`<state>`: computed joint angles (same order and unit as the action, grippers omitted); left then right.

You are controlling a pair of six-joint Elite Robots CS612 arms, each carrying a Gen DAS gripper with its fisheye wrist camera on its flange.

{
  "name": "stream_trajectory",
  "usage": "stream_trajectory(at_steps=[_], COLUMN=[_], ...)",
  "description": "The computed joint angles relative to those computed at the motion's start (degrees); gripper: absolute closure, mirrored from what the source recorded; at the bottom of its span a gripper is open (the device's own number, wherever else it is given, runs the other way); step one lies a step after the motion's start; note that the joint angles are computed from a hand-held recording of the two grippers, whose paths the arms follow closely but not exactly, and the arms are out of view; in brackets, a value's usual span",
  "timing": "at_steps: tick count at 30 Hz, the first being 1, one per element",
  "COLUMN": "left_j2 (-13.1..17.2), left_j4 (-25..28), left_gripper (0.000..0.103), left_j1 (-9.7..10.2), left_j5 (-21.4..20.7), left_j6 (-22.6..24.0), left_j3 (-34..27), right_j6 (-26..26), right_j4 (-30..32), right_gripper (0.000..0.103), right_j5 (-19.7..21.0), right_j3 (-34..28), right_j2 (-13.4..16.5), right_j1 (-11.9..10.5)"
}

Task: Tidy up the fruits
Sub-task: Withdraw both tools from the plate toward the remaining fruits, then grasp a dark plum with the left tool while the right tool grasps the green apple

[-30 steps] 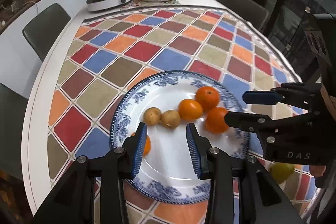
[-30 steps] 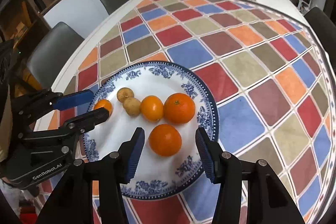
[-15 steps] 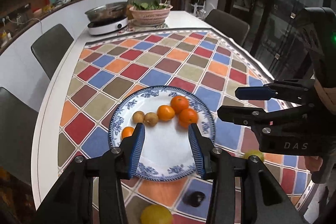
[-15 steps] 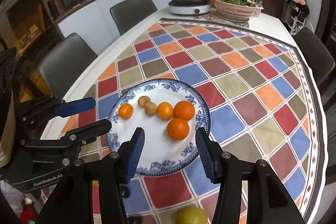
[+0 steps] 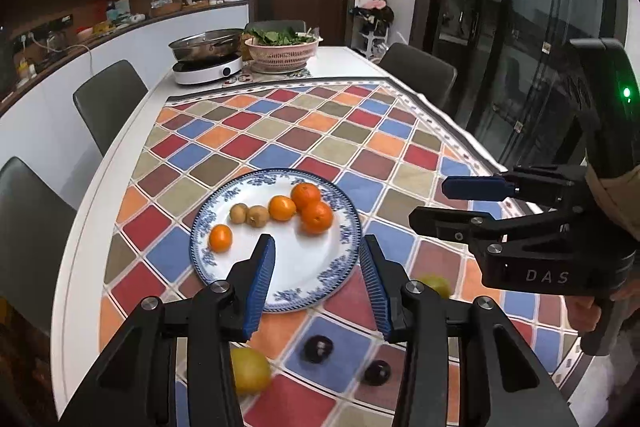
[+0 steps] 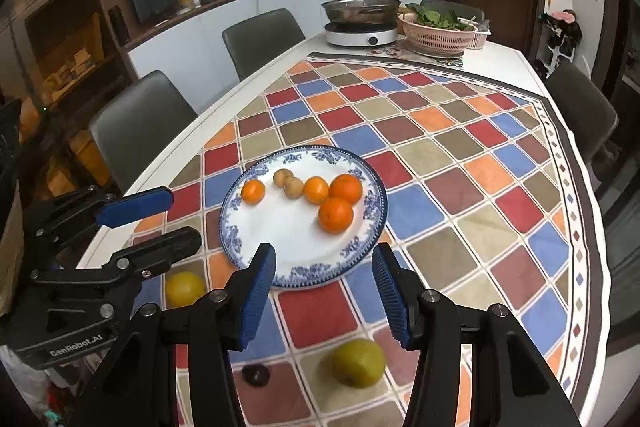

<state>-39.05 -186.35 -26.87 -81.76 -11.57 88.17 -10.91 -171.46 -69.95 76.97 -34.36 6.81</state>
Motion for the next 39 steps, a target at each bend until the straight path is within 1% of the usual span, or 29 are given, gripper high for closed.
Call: stream_trajectory(at_steps=[2, 5, 13, 17, 22, 26, 28, 35, 39], left_j2=[-0.14, -0.42, -0.58, -0.15, 0.62, 1.16, 1.37, 2.46, 3.09], left_j4=[-1.53, -2.99, -2.00, -0.78, 1.92, 4.42, 5.49, 9.66, 11.21], left_gripper=[0.057, 0.057, 0.057, 0.057, 0.057, 0.057, 0.057, 0.057, 0.057], left_j1=[-0.30, -1.03, -2.13, -2.58, -2.85, -2.80, -2.82, -2.45, -2.32], left_j5=[-0.15, 0.87, 0.84, 0.54, -0.45, -1.79, -2.15, -4.97, -5.70], left_j6=[-0.95, -1.42, -0.49, 0.51, 1.09, 0.83, 0.77, 0.53, 0.61], left_j3=[0.89, 2.22, 3.88, 4.29, 4.11, 3.75, 3.70, 2.61, 1.81], right_j6=[-0.25, -1.08, -5.19, -6.87, -7.43, -7.32, -7.44, -7.15, -6.61], right_j4=[-1.49, -3.48, -4.77, -4.36, -2.51, -0.21, 0.25, 2.55, 3.12], right_gripper=[0.052, 0.052, 0.052, 0.052, 0.052, 0.052, 0.052, 0.052, 0.052], right_j5=[-0.17, -0.55, -1.25, -1.91, -2.36, -2.44, -3.05, -3.08, -3.68], right_j3=[1.34, 3.26, 6.99, 8.08, 8.45, 8.29, 8.10, 6.83, 6.03], right_j2=[-0.49, -1.11, -2.22, -2.18, -1.61, -0.92, -0.52, 0.81, 1.51], right_j1=[-0.20, -0.43, -0.82, -0.86, -0.93, -1.02, -0.93, -0.84, -0.68])
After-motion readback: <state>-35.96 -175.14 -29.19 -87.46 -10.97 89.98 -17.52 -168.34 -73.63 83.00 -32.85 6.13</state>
